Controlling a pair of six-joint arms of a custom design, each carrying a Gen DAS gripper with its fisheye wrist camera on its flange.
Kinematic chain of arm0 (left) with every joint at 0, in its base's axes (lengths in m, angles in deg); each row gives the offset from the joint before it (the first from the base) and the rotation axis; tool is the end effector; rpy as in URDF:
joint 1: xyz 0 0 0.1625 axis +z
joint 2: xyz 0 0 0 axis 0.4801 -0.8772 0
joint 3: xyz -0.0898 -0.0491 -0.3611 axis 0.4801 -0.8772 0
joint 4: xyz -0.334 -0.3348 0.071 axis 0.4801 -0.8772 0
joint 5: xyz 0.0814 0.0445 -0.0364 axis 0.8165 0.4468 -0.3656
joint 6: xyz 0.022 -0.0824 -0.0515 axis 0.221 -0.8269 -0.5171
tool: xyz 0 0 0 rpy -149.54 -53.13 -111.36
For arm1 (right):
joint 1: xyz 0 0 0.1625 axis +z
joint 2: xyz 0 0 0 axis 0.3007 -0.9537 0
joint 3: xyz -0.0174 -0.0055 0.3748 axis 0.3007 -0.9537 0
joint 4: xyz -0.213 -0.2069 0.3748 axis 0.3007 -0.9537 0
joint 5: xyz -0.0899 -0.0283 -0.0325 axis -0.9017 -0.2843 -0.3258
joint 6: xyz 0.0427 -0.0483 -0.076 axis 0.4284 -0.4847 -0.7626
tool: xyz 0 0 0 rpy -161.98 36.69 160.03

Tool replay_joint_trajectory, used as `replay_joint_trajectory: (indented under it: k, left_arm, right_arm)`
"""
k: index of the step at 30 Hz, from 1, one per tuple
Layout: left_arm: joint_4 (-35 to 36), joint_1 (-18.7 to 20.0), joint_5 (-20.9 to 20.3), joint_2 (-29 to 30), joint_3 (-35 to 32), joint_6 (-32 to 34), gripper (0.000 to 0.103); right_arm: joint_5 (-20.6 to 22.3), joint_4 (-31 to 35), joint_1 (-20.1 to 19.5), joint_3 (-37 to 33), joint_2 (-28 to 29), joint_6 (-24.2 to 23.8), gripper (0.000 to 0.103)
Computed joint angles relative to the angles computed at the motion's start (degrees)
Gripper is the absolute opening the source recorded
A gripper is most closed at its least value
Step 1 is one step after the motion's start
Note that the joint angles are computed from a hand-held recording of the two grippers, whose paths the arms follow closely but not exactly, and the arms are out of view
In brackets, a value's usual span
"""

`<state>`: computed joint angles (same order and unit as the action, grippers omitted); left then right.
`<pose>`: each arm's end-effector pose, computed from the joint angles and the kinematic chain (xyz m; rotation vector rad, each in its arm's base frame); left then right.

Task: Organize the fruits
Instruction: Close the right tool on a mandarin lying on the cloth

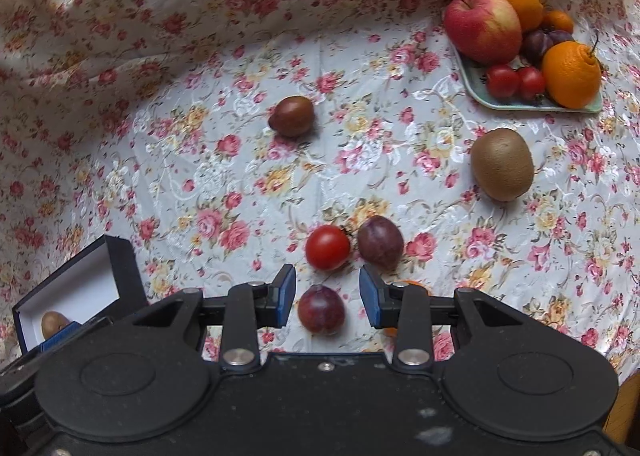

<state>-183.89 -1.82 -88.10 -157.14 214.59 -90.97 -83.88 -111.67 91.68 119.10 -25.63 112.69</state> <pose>-0.2625 -0.3476 0.0692 0.5824 2.2658 -0.2118 0.1585 -0.2743 0.1522 -0.8313 -2.2615 0.6642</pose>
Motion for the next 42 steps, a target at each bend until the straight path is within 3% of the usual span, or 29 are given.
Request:
replay_joint_trajectory:
  k: [7,13,16,20,22,26,33,42]
  left_arm:
    - [-4.02,-1.81,-2.40,6.75,-2.25,2.17,0.062]
    - [-6.66,-3.48,-4.67,11.03,-3.45,4.69,0.062]
    - [-6.64,-4.03,-4.76,11.80,-3.56,4.91,0.062]
    - [-6.17,-3.86,-4.78,12.09,-3.72,4.35,0.062]
    - [-6.00,-3.44,-5.06,11.90,-3.76,4.00,0.062]
    - [-6.24,-2.68,-5.75,11.06,-3.67,3.88,0.062]
    - [-5.74,-1.71,-5.22,9.56,-3.41,3.72,0.062]
    - [-4.44,-0.03,-4.36,7.27,-2.87,3.25,0.062]
  right_arm:
    - [-1.09,7.51,-3.85,2.55,-10.59,1.20,0.039]
    - [0.12,12.83,-7.61,5.11,-20.55,-1.01,0.039]
    - [2.98,14.28,-9.77,6.52,-24.27,-2.94,0.039]
    - [10.07,14.33,-13.07,8.27,-28.45,-6.68,0.039]
    - [11.12,13.25,-12.91,8.29,-27.23,-7.60,0.039]
    - [8.36,10.61,-10.75,7.23,-20.59,-6.15,0.039]
    - [8.90,5.97,-11.74,6.60,-14.42,-8.39,0.038]
    - [7.13,1.52,-10.63,3.73,-3.91,-6.93,0.042]
